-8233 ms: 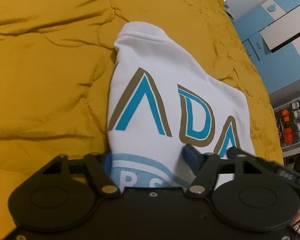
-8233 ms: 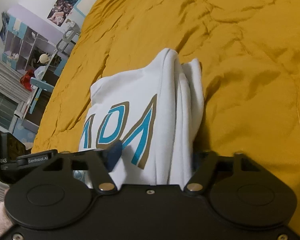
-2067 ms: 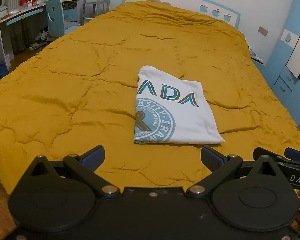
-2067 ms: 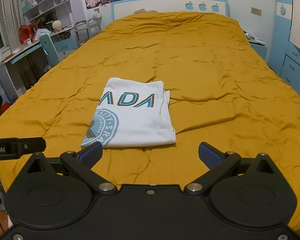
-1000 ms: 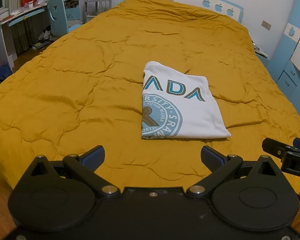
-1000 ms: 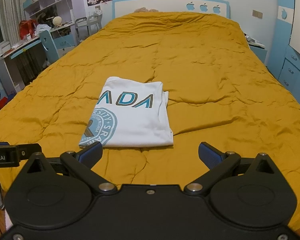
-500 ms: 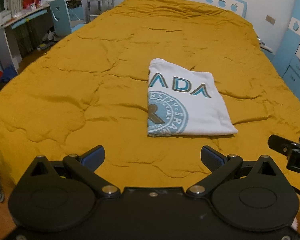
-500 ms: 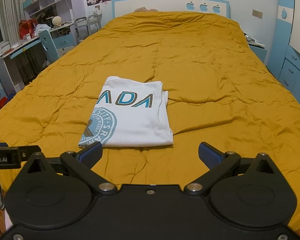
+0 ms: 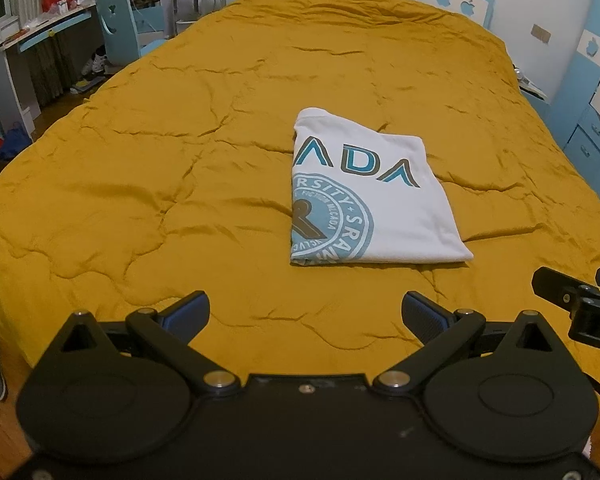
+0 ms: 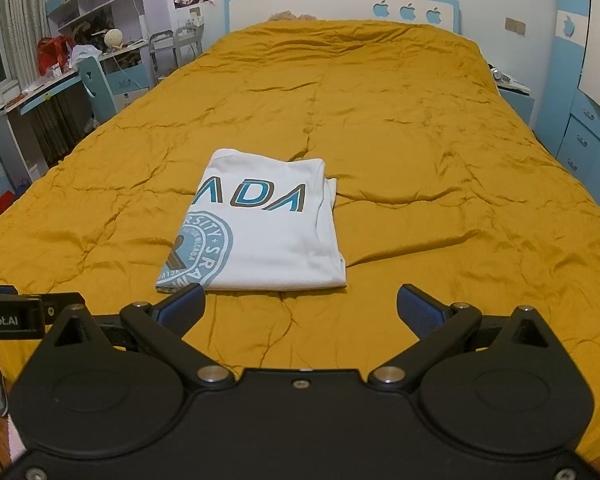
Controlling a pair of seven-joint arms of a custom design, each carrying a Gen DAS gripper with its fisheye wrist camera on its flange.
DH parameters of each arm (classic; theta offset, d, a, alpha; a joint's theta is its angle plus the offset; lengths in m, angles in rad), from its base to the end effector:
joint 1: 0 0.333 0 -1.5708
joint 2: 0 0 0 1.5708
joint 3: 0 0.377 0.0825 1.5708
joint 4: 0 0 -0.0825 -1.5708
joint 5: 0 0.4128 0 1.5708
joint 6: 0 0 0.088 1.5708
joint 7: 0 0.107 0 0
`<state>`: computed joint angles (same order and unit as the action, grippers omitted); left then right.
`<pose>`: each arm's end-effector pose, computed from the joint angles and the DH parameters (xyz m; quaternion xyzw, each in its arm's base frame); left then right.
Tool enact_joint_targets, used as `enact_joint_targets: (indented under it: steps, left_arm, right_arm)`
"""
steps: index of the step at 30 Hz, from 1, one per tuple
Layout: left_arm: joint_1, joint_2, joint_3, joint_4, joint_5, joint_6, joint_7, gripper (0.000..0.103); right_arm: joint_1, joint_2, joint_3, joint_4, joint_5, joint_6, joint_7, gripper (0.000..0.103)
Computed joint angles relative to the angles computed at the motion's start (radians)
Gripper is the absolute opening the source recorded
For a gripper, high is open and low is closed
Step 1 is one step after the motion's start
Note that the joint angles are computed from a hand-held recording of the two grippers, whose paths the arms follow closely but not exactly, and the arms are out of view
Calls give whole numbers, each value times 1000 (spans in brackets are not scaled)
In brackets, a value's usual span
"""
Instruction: Fold small clothes
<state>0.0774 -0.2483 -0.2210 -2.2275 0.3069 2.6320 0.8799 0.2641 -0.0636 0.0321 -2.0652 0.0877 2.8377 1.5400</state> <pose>0.5269 -0.0944 0.5940 -0.7613 0.5517 -0.2398 0.2419 0.5810 0.1731 0.6104 -0.7231 0.5583 -0.2241 0.3393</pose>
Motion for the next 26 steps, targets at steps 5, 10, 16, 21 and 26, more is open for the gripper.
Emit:
enact_joint_targets:
  steps: [5, 10, 16, 21, 26]
  left_arm:
    - [-4, 5, 1, 4, -2, -2, 6, 103]
    - [-7, 11, 2, 8, 1, -1, 12, 103]
    - [-8, 18, -1, 13, 15, -4, 5, 103]
    - [-9, 19, -1, 8, 28, 11, 3, 103]
    - [-18, 23, 8, 11, 7, 6, 23, 103]
  right_arm:
    - [-1, 0, 1, 0, -2, 0, 2, 103]
    - [-2, 3, 2, 2, -7, -3, 7, 103]
    - [-2, 4, 2, 2, -8, -4, 8, 103]
    - [-3, 4, 2, 3, -10, -6, 9, 103]
    - [-3, 6, 3, 0, -13, -3, 15, 103]
